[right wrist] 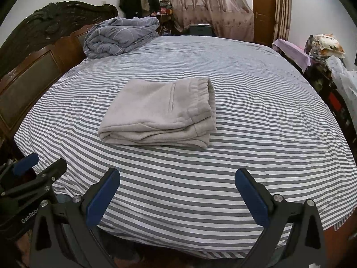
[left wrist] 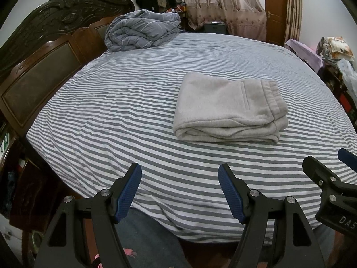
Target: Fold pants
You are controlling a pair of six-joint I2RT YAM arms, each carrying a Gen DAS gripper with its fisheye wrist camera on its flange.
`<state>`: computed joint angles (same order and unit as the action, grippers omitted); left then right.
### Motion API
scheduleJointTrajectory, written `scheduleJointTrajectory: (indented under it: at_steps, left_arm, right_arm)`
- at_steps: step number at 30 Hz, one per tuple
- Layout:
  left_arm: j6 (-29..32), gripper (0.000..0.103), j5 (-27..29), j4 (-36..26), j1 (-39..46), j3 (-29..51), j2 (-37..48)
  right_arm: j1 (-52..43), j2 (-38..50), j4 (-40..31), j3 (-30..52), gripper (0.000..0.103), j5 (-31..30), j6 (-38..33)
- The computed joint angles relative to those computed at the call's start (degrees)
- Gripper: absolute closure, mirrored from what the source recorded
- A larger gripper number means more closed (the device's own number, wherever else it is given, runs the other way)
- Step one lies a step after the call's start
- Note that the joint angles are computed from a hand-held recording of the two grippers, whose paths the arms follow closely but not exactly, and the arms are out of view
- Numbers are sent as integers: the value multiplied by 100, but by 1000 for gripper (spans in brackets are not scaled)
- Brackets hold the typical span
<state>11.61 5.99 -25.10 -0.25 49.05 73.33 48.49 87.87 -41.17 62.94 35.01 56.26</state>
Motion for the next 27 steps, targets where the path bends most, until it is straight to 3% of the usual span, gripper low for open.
scheduleJointTrajectory:
  at_steps: [27]
  left_arm:
    - [314, 31, -117, 473, 28, -185, 175]
  right_arm:
    - [-91, -17, 122, -189, 1, -212, -18]
